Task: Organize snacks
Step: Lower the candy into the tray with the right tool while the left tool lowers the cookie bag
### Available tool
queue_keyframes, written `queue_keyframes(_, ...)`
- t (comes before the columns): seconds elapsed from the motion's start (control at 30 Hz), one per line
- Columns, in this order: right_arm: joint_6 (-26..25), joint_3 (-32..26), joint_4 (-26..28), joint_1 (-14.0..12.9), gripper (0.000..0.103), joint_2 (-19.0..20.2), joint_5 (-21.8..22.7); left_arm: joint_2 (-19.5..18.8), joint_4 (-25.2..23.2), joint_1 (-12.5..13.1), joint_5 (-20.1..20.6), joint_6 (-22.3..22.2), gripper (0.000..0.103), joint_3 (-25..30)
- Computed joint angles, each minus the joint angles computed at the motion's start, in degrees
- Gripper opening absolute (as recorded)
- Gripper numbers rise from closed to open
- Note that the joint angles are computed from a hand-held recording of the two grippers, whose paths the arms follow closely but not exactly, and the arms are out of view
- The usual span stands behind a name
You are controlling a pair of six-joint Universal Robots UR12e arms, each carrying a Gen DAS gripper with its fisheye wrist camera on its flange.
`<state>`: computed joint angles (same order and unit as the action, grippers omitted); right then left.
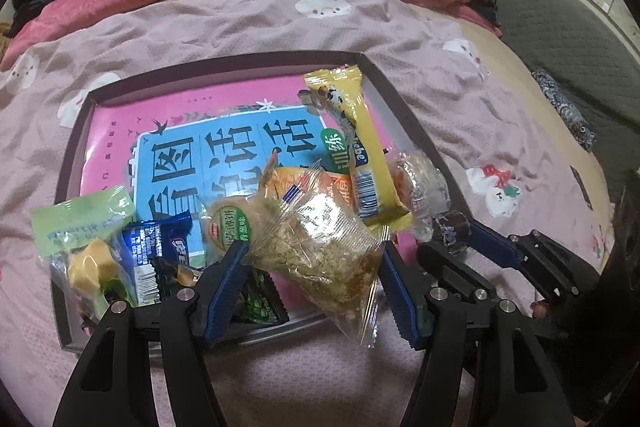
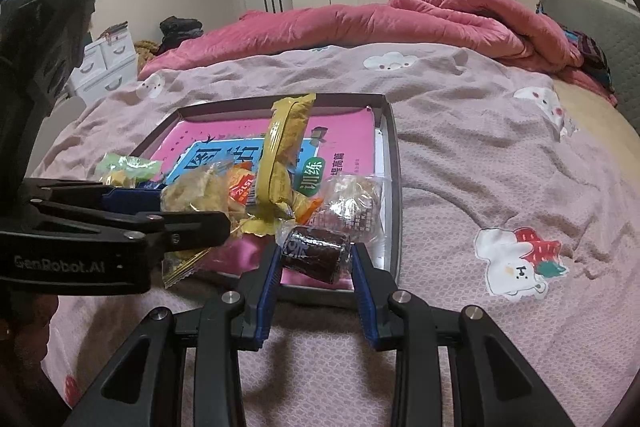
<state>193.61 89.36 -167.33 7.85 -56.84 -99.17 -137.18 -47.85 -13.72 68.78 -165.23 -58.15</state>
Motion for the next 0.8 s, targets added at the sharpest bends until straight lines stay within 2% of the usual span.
queue_keyframes(0.2, 0.0, -0.12, 0.16, 0.05, 0.036, 0.09, -0.57, -0.16, 0.91, -0.25, 1.9, 0.26, 0.067, -0.01)
queue_keyframes(0.8, 0.56, 0.77, -0.6, 0.11, 0.036, -0.47, -1.06, -0.53, 0.95, -0.26, 2.26, -0.2, 0.068, 0.38)
